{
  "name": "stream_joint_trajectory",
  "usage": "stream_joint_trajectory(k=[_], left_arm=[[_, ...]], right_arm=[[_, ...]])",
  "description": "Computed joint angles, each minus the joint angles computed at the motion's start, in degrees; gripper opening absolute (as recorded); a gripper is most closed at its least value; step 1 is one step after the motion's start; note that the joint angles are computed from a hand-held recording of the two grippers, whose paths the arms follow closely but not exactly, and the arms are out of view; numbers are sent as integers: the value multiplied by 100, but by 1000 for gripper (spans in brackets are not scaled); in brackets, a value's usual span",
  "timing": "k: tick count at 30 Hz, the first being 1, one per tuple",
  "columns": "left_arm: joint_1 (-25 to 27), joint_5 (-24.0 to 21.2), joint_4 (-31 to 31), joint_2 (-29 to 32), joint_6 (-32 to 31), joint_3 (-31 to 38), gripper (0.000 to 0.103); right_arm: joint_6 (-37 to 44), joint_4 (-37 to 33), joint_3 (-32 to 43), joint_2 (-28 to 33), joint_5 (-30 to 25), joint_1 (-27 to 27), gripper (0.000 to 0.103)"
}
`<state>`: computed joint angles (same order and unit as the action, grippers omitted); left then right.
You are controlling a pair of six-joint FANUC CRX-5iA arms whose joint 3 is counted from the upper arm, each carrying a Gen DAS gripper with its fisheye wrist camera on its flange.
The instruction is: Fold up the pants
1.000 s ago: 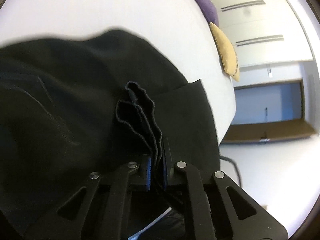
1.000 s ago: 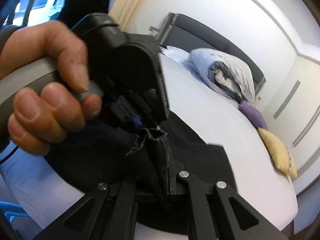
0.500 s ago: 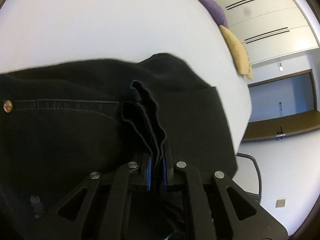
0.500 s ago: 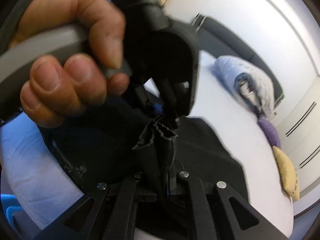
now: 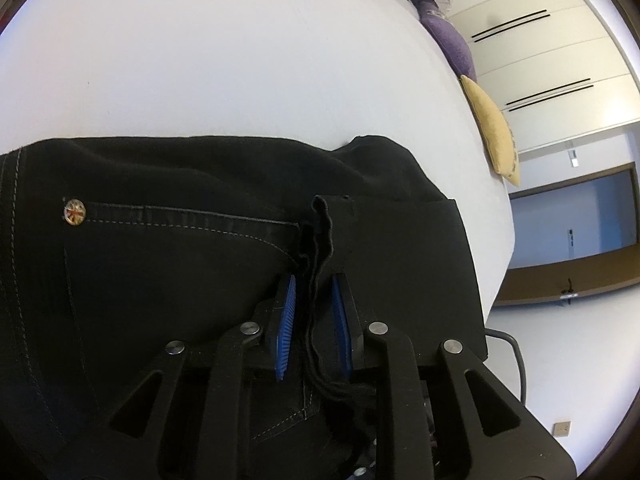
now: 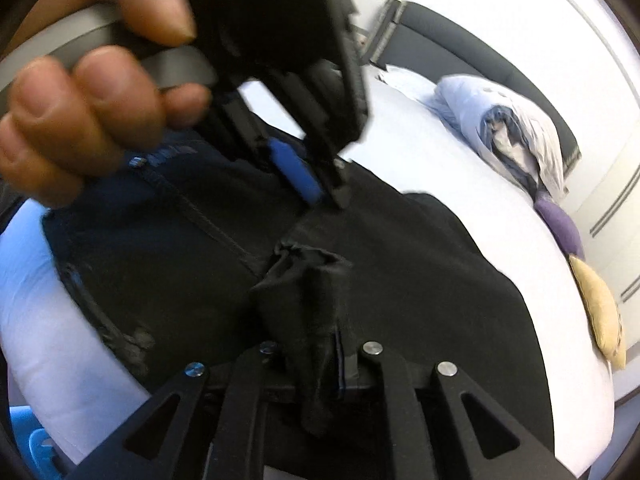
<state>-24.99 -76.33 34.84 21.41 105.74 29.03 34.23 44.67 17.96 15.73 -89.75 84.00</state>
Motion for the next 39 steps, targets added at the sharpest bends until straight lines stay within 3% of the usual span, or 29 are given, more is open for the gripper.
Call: stream_joint_trajectory(k=[5,9,14,16,18,21,22,25,27,30,33,37,39], left_arm=[[-227,69,-140,241,292,343,18],[-109,155,-129,35,260,96,18],[94,160,-220,-220,307,-160,18],[115,120,-345,-250,371,-94,18],[99,75,-641,-299,484,96,18],[71,160,-662,-416,312,186,18],[2,177,-653,-390,235,275,18],[-253,248,-387,-248,-121,401,18],[-467,258,-356,-106,-297,549,18],[-620,110,-425,48,-338,637,18],[-674,-51,-395,59,-346,401,18],[-665,346,-287,-371,-629,-350,18],[-714,508,-293,-386,-627,-451,18]], right_arm=[[-66,81,-42,-3,-238,2,10],[182,22,-99,3,79,129,10],[186,-32,-21,47,3,197,12],[34,-358,-51,-207,136,89,27],[-287,-594,-312,-699,506,49,69],[-1094,-607,-1177,-1760,1568,-5,73],[-1334,-635,-1340,-1976,1700,-84,73],[-1977,-1379,-1802,-2680,2385,-791,70],[-1610,-2275,-1772,-2974,2963,-1292,65],[-834,-2545,-1707,-3141,3362,-1543,68],[-220,-3839,-1627,-3173,3753,-2273,70],[645,-5982,-1729,-3104,4203,-3662,71],[1087,-6992,-1607,-2865,3915,-4342,69]])
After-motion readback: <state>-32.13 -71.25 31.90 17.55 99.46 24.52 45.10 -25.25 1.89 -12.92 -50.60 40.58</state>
